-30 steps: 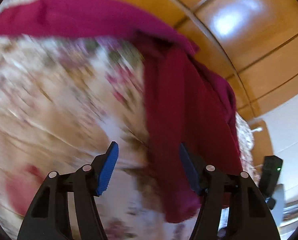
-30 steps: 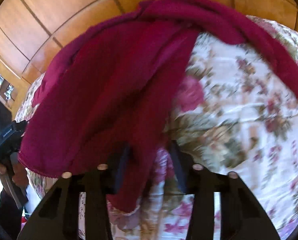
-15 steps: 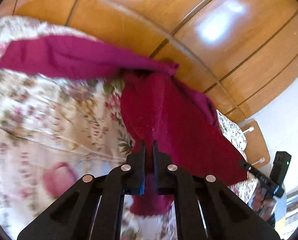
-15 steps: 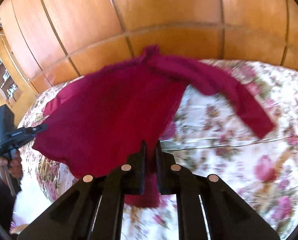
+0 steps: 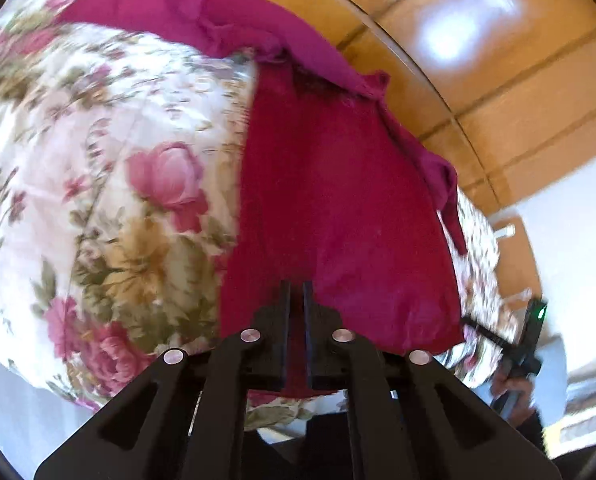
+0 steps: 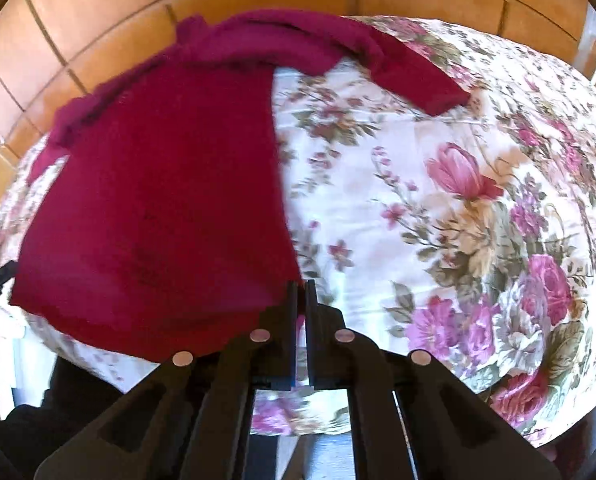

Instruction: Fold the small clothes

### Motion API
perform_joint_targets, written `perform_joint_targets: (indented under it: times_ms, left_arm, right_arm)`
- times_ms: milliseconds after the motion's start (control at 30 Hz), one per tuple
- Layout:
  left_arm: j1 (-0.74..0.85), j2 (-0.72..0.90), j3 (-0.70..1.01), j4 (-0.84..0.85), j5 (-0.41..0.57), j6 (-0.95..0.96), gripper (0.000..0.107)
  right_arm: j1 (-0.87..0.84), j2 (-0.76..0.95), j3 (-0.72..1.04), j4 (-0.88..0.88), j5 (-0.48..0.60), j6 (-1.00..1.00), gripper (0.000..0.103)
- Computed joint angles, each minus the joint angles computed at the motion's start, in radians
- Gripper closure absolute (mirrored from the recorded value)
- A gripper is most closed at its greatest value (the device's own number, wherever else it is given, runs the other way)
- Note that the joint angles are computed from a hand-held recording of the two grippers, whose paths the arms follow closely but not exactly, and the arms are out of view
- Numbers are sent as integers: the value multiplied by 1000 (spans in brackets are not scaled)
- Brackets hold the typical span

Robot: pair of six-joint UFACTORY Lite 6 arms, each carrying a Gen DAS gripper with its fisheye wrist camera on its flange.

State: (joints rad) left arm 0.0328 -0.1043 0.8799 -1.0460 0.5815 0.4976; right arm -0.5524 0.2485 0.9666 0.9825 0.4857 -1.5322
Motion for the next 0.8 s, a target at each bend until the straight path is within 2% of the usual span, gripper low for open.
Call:
perform_joint_targets:
  times_ms: [67, 100, 167, 267, 300, 333, 367, 433, 467, 500, 533, 600, 667, 733, 800]
  left_arm:
    - [55, -44, -54, -51, -1, 34, 73]
    - [79, -61, -80, -61, -3, 40, 71]
    - [136, -83, -118, -77, 32, 71, 71]
    - [173, -91, -159, -165, 80, 162, 71]
    - [172, -86, -166, -198, 90, 193, 71]
    - [159, -63, -163, -241, 102, 227, 71]
    - [138, -38, -156, -261, 91, 235, 71]
    - [85, 7, -124, -267, 41, 213, 71]
    - [58, 15, -110, -255, 6, 196, 75]
    - [18, 9, -93, -214, -50, 150, 95]
    - [-5, -8, -84, -159, -90, 99, 100]
    - [-52, -80, -66, -27, -163, -16, 101]
    - [-84, -128, -43, 142, -192, -143, 102]
    - [-114, -154, -15, 333, -192, -277, 102]
    - [-104, -143, -4, 391, -174, -314, 101]
  right_arm:
    - [8, 18, 9, -42, -55, 49, 103]
    - [2, 19, 8, -35, -55, 51, 103]
    - [1, -13, -7, 15, -74, 18, 103]
    - [23, -96, -38, 117, -53, -53, 98]
    - [50, -120, -44, 138, -32, -52, 84]
    - [80, -138, -55, 177, -24, -75, 65]
    - [103, -151, -67, 222, -17, -112, 61]
    - [211, -154, -66, 247, -15, -88, 59]
    - [258, -149, -59, 258, -24, -71, 58]
    - [335, -134, -47, 287, -44, -57, 57]
    - [380, -120, -38, 310, -47, -58, 56]
    - [484, -82, -18, 396, -59, -103, 57]
    - [600, -46, 2, 463, -85, -146, 57]
    - [666, -7, 18, 508, -98, -191, 57]
    - [729, 54, 49, 555, -136, -239, 57]
